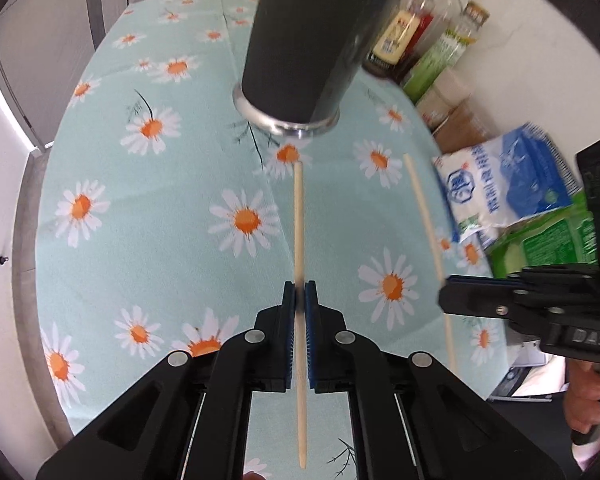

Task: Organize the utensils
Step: 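Carry both held chopsticks up over the black holder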

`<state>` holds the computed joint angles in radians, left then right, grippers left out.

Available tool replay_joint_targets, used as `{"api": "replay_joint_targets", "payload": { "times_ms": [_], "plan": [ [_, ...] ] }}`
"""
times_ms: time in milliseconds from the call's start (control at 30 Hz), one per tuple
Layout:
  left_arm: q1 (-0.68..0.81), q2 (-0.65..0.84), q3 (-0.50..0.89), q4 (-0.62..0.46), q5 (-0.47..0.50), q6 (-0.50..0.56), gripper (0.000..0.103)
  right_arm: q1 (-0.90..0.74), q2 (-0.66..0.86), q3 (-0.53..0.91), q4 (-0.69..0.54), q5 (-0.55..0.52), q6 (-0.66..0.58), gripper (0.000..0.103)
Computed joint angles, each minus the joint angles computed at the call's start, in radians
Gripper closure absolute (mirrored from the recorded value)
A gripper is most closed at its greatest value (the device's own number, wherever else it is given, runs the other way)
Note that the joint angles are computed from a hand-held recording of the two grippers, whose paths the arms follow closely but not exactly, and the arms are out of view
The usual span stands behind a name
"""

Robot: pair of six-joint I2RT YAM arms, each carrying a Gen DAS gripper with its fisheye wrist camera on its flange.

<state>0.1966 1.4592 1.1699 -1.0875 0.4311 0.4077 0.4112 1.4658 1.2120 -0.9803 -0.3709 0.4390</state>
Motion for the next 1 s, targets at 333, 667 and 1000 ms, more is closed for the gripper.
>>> {"api": "replay_joint_targets", "payload": {
  "times_ms": [333,667,1000],
  "plan": [
    [0.093,0.068,0.206,-0.096,0.212,0.075,0.099,0.080,0.009,0.091,0.129,0.110,0.058,0.097],
    [0.078,0.112,0.365,0.078,0.399,-0.067,0.099,0.050,0.010,0.204,0.289,0.194,0.032,0.097],
    [0.042,0.210,0.474,0.318,0.484,-0.261,0.099,-0.024,0.068,0.263,0.462,0.198,-0.035,0.097]
  ]
}}
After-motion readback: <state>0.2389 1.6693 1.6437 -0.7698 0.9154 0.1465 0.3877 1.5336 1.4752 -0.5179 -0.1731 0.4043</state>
